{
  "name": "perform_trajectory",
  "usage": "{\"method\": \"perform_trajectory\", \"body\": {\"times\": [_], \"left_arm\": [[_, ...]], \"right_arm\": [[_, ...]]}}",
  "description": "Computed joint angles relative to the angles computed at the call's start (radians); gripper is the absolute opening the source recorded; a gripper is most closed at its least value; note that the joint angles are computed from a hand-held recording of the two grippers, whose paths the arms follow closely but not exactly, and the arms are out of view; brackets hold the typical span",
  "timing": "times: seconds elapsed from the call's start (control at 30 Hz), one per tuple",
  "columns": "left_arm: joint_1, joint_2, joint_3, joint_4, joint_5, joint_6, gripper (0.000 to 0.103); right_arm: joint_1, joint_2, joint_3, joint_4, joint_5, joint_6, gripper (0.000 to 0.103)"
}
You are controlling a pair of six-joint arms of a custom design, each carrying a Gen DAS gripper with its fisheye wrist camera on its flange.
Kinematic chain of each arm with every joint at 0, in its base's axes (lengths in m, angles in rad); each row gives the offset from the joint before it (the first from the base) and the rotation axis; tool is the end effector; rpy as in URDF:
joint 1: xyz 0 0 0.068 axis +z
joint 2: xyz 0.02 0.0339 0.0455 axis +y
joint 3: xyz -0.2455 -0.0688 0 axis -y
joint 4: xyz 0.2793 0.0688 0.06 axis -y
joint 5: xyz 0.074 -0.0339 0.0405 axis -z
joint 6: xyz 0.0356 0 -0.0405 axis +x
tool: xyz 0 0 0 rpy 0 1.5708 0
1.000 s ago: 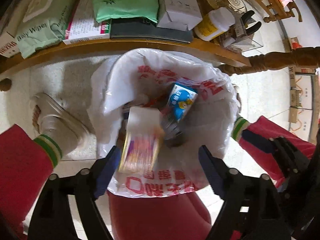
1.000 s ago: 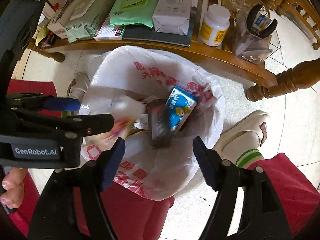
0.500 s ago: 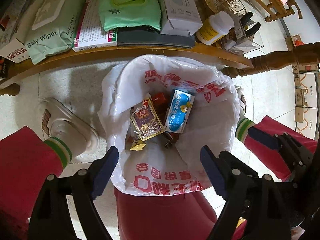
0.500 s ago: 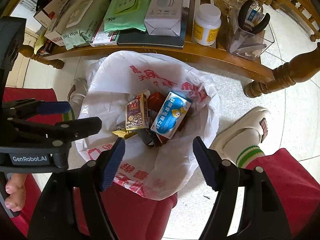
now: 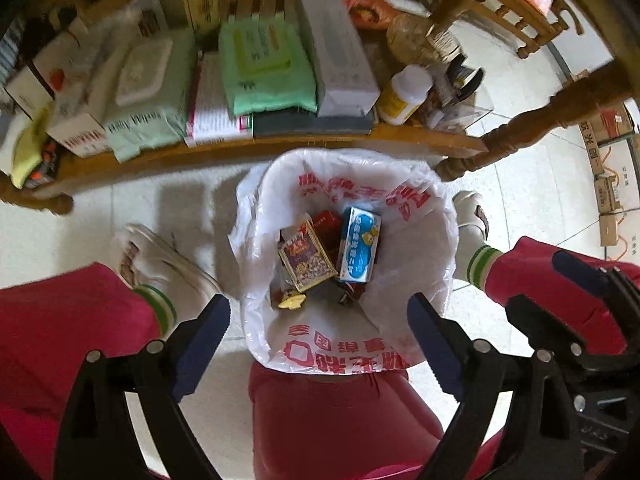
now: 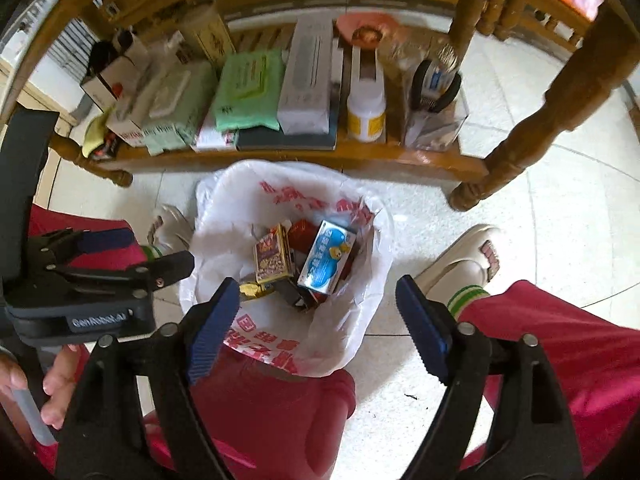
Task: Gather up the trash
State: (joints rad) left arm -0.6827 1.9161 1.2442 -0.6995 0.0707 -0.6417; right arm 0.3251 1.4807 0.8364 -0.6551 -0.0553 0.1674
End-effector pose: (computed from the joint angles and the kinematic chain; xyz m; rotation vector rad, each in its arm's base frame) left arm 0.2938 -0.2421 0.1103 0.0725 3.0150 -0.2696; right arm 0.2710 0.0934 0.1327 -0.2383 2.8769 0.1735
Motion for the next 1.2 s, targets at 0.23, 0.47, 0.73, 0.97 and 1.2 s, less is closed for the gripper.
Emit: {"method": "perform_trajectory", "body": {"times": [0.23,0.47,0.73,0.97,1.2], "left_arm": [[-0.078,-0.190,-0.027,-0.054,-0.175,-0.044,0.088],[-0.137,-0.313,0.002,-0.138,-0.323,-0.097,0.088],[-0.235,-0.389,0.135,-0.302,-0.542,-0.162,0.088],[-0.315,-0.433,0.274,-0.419,-0.733,-0.217,0.093],[-0.385,-0.418,0.436,-0.555,-0.876,-0.237,0.094]], "right_arm": [[0.068,-0.235,-0.025,-0.078,0.082,0.052,0.084],[0.103,-0.411,-0.007,-0.159,0.144,0.088,0.090],[0.220,-0.616,0.047,-0.259,0.350,0.162,0.091],[0.337,-0.715,0.158,-0.323,0.560,0.184,0.096],[0.422,-0.746,0.264,-0.370,0.670,0.211,0.096]]}}
